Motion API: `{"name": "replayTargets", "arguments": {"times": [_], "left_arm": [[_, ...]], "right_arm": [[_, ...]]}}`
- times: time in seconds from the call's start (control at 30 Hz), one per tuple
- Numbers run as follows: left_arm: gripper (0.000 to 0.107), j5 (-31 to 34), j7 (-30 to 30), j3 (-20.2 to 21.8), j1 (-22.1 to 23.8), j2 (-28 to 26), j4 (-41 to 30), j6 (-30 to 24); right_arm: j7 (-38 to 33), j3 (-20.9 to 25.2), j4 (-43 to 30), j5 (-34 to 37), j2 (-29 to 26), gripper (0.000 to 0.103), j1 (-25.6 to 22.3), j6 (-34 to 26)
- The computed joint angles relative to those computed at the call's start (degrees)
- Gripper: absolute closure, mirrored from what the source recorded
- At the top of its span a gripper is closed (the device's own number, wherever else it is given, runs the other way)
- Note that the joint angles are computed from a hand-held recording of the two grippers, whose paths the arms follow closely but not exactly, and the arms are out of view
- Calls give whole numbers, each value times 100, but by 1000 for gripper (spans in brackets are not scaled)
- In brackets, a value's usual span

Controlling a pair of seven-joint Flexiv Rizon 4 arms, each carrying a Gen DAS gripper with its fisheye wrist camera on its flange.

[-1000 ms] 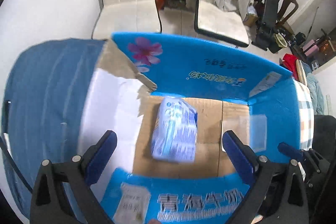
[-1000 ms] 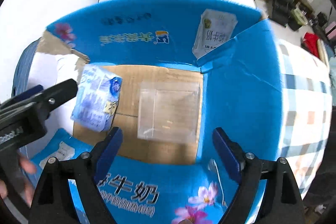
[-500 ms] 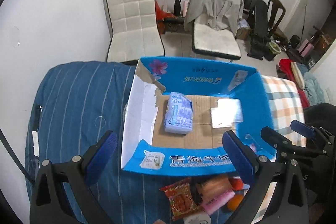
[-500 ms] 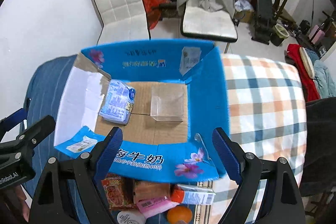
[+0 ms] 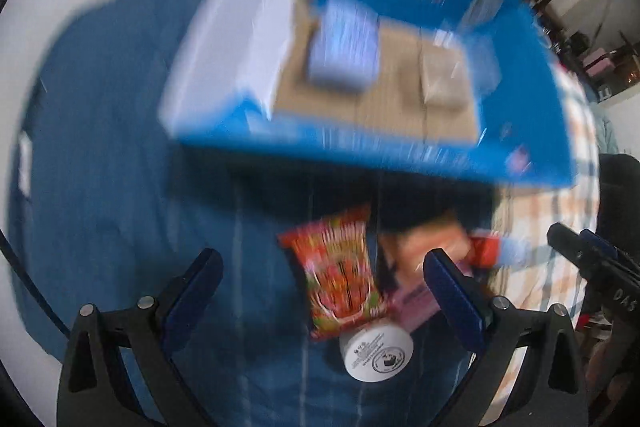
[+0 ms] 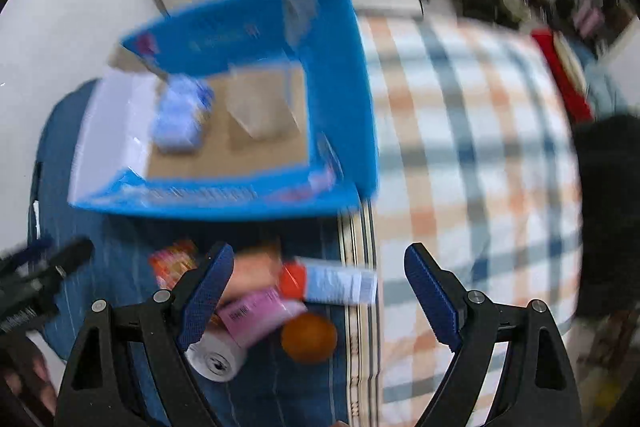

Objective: Organize objects
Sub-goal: 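Grasp the red snack bag with the left tool while the right tool grasps the juice carton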

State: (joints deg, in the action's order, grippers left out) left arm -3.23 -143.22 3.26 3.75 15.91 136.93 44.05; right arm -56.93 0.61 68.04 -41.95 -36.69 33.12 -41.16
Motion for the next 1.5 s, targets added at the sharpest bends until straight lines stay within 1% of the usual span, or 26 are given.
{"name": "replayTargets", "arguments": {"times": [0.07, 0.17, 0.23, 0.3, 0.37, 0.4, 0.43, 0.47, 0.5, 0.53, 0.57, 0.63, 0.67, 0.8, 0.93, 1.03, 1.13, 1.2, 1.27, 1.33, 1.4, 1.43, 1.5], "left_arm": [[4, -355, 80, -12, -118, -389, 216, 492], [4, -860, 369, -34, -266, -1023, 316, 953], [6, -1062, 624, -61, -336, -1337, 263, 1016], [13, -1298, 974, -88, -404, -1587, 225, 1024], [15, -778, 828, -89, -435, -1675, 59, 934], [16, -666, 815, -87, -457, -1684, 29, 909], [21, -541, 786, -78, -477, -1665, 15, 905], [31, -401, 725, -62, -487, -1624, 0, 847], [37, -316, 686, -50, -491, -1588, -5, 806], [51, -212, 633, -30, -489, -1522, 3, 746], [57, -171, 608, -8, -481, -1456, 40, 730], [58, -388, 720, 29, -473, -1360, 208, 834], [58, -321, 650, 25, -454, -1323, 206, 767], [59, 143, 227, -45, -426, -1060, 124, 463], [59, 590, -310, -186, -429, -669, -46, 143], [59, 822, -656, -317, -436, -401, -239, -84], [59, 1034, -851, -465, -453, -236, -537, -328], [59, 1114, -901, -530, -475, -162, -747, -481], [59, 1212, -798, -448, -441, 87, -787, -612], [59, 1353, -909, -575, -438, 257, -895, -798], [59, 1446, -854, -636, -377, 378, -1022, -973], [59, 1489, -743, -496, -401, 606, -943, -1080], [59, 1542, -740, -536, -344, 764, -913, -1108]], "right_arm": [[302, 24, 435, 147, 303, 13, -125, -34], [752, 112, 838, 465, 617, 14, -354, -50], [980, 178, 1018, 596, 744, 13, -473, -50], [1223, 220, 1087, 792, 809, 13, -576, -69], [1373, 268, 1132, 898, 841, 11, -652, -52], [1431, 283, 1138, 927, 841, 10, -677, -56], [1469, 295, 1157, 929, 841, 10, -697, -68], [1522, 298, 1181, 944, 841, 10, -722, -86], [1548, 306, 1199, 943, 839, 10, -742, -100], [1559, 318, 1222, 936, 840, 10, -761, -102], [1583, 332, 1272, 908, 855, 11, -778, -75], [1528, 391, 1410, 786, 911, 11, -794, 34], [1496, 411, 1451, 759, 928, 11, -787, 51], [1370, 464, 1521, 706, 976, 12, -696, -41], [1395, 492, 1354, 725, 995, 12, -542, -201], [1369, 526, 1062, 797, 928, 12, -370, -323], [1335, 561, 800, 914, 833, 12, -199, -438], [1370, 597, 578, 1091, 699, 12, -42, -486], [1255, 589, 262, 1119, 501, 12, 71, -492], [1166, 572, 62, 1122, 388, 12, 183, -509], [1087, 534, -229, 1139, 237, 12, 312, -548], [1047, 517, -362, 1150, 182, 12, 379, -585], [955, 471, -672, 1172, 38, 12, 504, -652]]}}
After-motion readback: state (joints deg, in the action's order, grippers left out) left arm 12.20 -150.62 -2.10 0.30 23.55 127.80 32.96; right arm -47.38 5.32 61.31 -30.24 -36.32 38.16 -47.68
